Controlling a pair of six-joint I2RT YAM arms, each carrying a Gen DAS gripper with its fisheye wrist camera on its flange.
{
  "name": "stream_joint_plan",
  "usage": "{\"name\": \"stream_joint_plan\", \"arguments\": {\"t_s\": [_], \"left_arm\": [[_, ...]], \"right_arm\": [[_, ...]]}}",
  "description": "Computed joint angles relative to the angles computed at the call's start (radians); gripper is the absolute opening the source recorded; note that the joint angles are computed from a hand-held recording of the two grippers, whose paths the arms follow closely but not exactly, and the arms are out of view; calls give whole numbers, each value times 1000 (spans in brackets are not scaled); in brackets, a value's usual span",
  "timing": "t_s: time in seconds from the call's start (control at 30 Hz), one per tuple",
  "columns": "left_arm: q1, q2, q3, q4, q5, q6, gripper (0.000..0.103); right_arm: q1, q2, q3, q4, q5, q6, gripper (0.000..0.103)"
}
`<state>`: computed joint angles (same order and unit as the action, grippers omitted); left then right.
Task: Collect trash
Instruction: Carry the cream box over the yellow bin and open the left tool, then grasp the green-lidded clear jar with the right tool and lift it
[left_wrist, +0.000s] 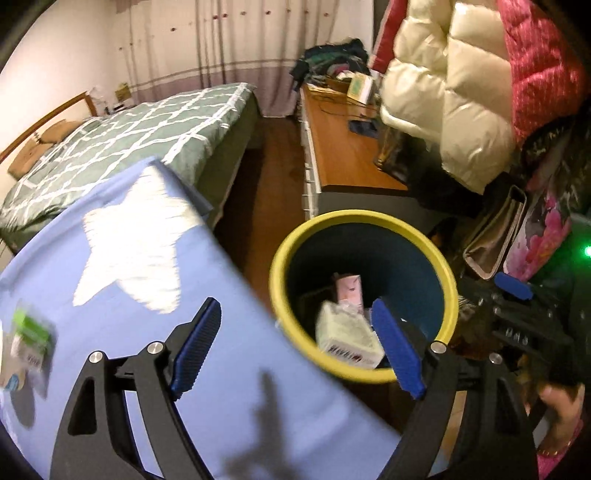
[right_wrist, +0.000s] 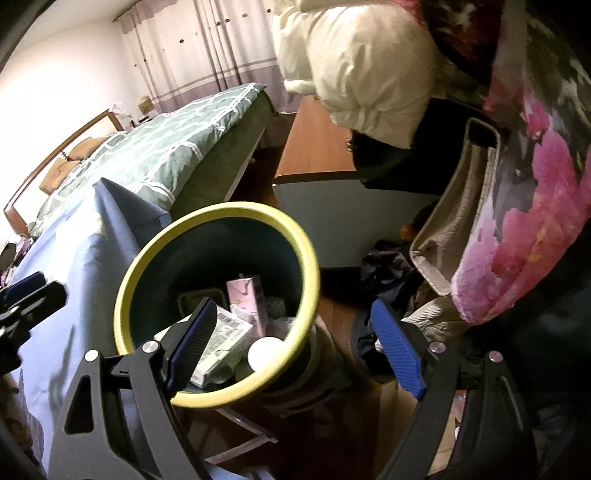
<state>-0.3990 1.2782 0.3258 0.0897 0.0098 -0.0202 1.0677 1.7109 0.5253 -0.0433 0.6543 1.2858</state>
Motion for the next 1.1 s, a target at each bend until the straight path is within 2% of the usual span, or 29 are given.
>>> {"name": "stream_joint_plan", "arguments": {"t_s": [0.13, 0.2, 0.3, 0.37, 0.5, 0.63, 0.9, 1.0, 1.1], "left_arm": [[192, -175, -87, -77, 84, 89, 84], [345, -264, -118, -133, 157, 168, 84], [671, -356, -131, -223, 312, 340, 85], [877, -345, -119, -250, 413, 457, 86], [1280, -176, -37, -253, 588, 688, 87], [1536, 50, 79, -206, 666, 822, 87], [1784, 363, 298, -157, 718, 898, 87], [1823, 429, 345, -144, 718, 905, 87], [1836, 465, 355, -113, 711, 894, 87]], "right_arm": [[16, 24, 60, -33, -2, -23, 81], [27, 36, 89, -50, -1, -32, 81], [48, 68, 169, -85, 2, -62, 81], [60, 85, 204, -92, 2, -75, 81], [83, 141, 320, -115, -5, -128, 81], [98, 224, 486, -126, -43, -226, 81], [138, 475, 933, -205, -125, -409, 81], [149, 632, 1199, -278, -204, -491, 81], [161, 747, 1420, -388, -234, -525, 81]]}}
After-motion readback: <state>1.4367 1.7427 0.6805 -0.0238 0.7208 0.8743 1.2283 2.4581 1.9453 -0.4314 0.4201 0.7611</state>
